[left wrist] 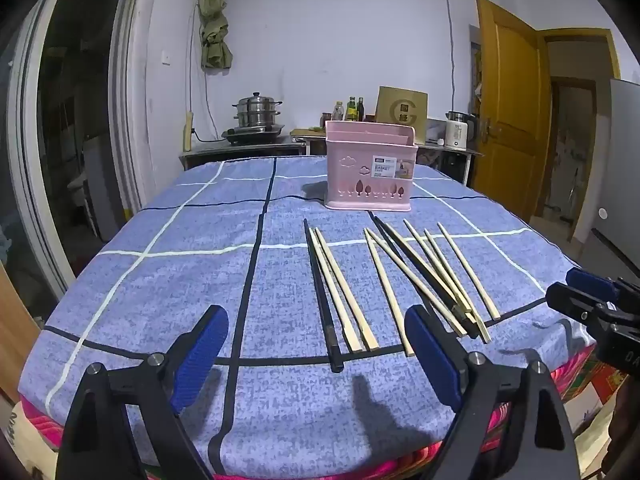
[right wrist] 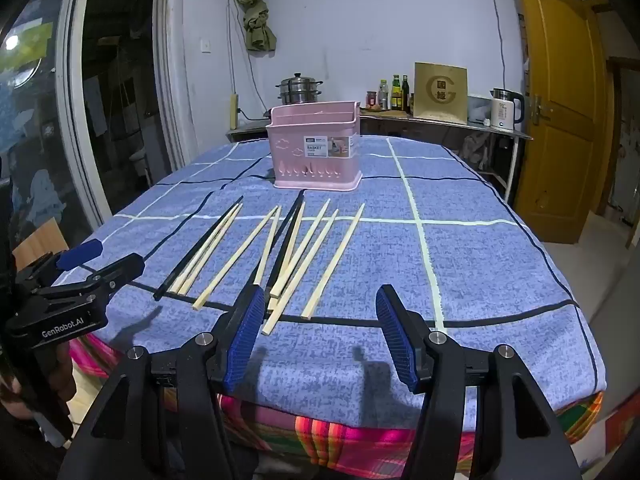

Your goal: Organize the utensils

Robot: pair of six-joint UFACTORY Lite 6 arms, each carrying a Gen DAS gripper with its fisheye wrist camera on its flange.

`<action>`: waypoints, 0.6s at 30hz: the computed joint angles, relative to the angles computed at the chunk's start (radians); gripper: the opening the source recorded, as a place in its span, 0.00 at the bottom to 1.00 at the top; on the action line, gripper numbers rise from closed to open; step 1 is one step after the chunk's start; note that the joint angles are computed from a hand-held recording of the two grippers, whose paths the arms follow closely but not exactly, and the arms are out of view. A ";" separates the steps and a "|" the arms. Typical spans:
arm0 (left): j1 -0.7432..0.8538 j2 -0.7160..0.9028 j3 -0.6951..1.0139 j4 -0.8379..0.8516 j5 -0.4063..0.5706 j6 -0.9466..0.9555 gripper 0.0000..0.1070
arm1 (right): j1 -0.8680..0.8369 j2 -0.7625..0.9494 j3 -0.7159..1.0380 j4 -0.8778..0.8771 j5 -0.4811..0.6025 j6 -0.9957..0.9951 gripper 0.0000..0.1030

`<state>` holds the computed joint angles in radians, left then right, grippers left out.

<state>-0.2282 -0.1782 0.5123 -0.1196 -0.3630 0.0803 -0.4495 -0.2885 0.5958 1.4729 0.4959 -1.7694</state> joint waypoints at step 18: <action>-0.021 -0.048 -0.013 -0.085 0.028 0.065 0.84 | 0.001 -0.006 0.003 -0.008 0.000 0.006 0.57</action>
<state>-0.2489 -0.2261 0.4988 -0.2048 -0.3351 0.1450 -0.4484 -0.2942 0.5986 1.4652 0.4963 -1.7638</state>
